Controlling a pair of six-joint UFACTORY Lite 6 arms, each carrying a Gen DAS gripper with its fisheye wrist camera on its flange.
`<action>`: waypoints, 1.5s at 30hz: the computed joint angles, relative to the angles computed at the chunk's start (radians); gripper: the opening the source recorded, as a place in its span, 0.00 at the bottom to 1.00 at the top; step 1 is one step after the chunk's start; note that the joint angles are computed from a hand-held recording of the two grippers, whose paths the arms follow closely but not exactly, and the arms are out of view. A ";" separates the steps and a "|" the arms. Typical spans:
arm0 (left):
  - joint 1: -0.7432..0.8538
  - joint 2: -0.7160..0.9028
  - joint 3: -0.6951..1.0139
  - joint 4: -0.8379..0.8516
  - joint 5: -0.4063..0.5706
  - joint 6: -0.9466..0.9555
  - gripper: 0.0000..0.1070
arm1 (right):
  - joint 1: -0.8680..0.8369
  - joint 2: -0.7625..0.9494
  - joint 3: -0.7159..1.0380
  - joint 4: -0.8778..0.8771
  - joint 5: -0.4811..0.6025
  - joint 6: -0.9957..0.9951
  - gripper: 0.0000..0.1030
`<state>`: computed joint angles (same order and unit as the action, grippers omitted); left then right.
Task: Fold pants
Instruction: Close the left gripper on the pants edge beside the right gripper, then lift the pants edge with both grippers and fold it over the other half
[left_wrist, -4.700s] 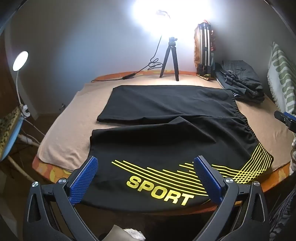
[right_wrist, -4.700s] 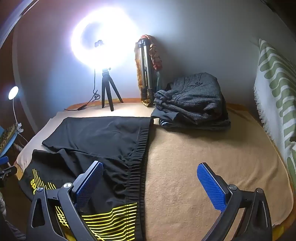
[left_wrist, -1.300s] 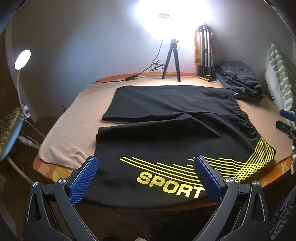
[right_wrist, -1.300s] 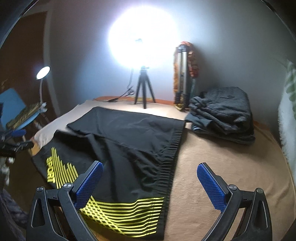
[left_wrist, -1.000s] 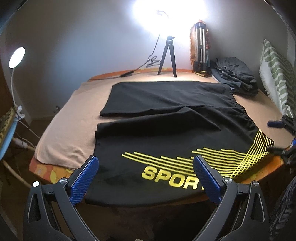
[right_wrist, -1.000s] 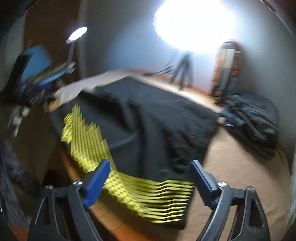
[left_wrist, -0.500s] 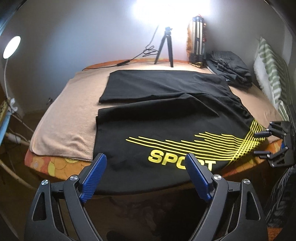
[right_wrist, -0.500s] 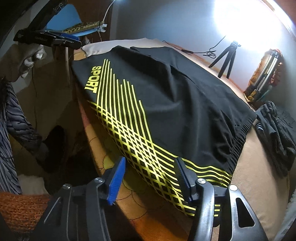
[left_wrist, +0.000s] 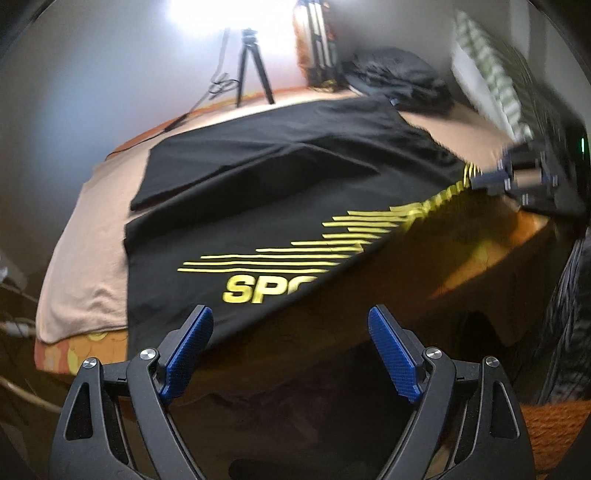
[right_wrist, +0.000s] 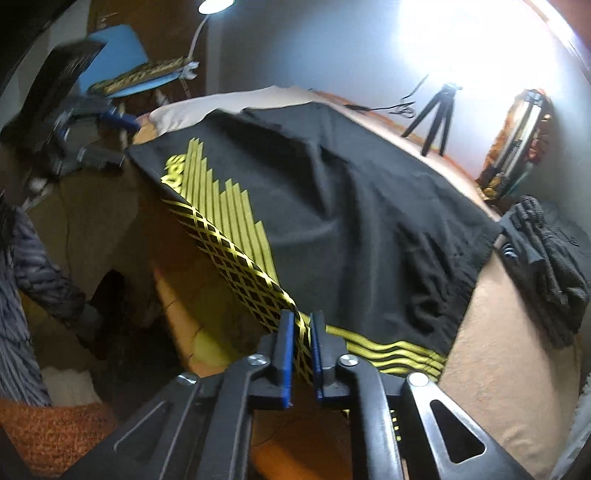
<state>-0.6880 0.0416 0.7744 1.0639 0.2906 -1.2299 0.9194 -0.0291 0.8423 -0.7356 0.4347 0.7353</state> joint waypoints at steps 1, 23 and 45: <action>-0.010 0.025 0.013 0.042 0.019 -0.032 0.80 | -0.004 0.005 0.014 -0.006 0.004 0.007 0.03; 0.124 0.136 0.050 0.082 -0.021 0.054 0.07 | -0.005 -0.063 -0.009 0.003 -0.020 0.008 0.02; 0.183 0.090 0.089 0.263 -0.080 -0.147 0.02 | -0.003 -0.155 -0.167 -0.015 0.056 -0.004 0.04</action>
